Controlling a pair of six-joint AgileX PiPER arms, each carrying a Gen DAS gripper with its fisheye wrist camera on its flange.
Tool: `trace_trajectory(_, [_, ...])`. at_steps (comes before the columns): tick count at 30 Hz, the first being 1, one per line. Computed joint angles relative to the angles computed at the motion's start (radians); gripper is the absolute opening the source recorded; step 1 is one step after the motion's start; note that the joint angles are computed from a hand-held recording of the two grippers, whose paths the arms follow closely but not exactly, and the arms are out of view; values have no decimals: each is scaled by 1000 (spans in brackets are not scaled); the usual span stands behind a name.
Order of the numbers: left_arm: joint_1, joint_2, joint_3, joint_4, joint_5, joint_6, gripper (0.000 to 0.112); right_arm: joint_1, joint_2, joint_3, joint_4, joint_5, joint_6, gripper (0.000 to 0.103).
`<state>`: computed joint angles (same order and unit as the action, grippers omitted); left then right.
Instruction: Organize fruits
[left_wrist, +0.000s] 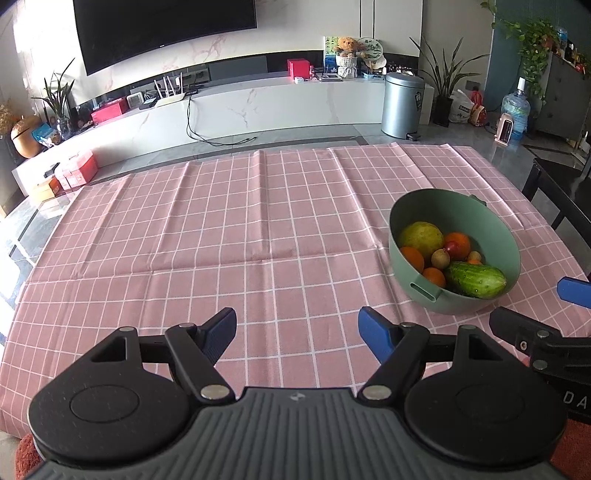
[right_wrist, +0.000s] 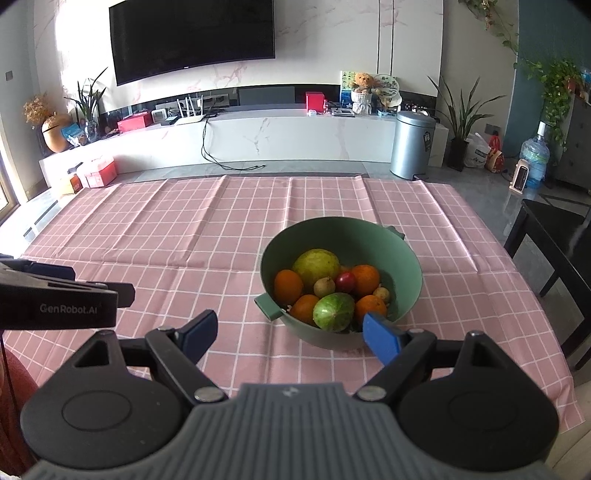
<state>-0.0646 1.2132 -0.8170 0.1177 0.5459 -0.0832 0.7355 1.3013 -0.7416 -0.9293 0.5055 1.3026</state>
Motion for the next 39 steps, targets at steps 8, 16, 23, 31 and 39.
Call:
trace_trajectory(8, [2, -3, 0, -5, 6, -2, 88, 9, -4, 0, 1, 5, 2, 83])
trace_trajectory(16, [-3, -6, 4, -3, 9, -6, 88, 13, -4, 0, -1, 8, 6, 83])
trace_trajectory(23, [-8, -6, 7, 4, 6, -15, 88, 15, -6, 3, -6, 7, 13, 83])
trace_trajectory(31, [-15, -11, 17, 15, 7, -30, 88, 18, -8, 2, 2, 10, 6, 83])
trace_trajectory(39, [-15, -10, 15, 17, 10, -33, 88, 18, -9, 5, 7, 9, 0, 83])
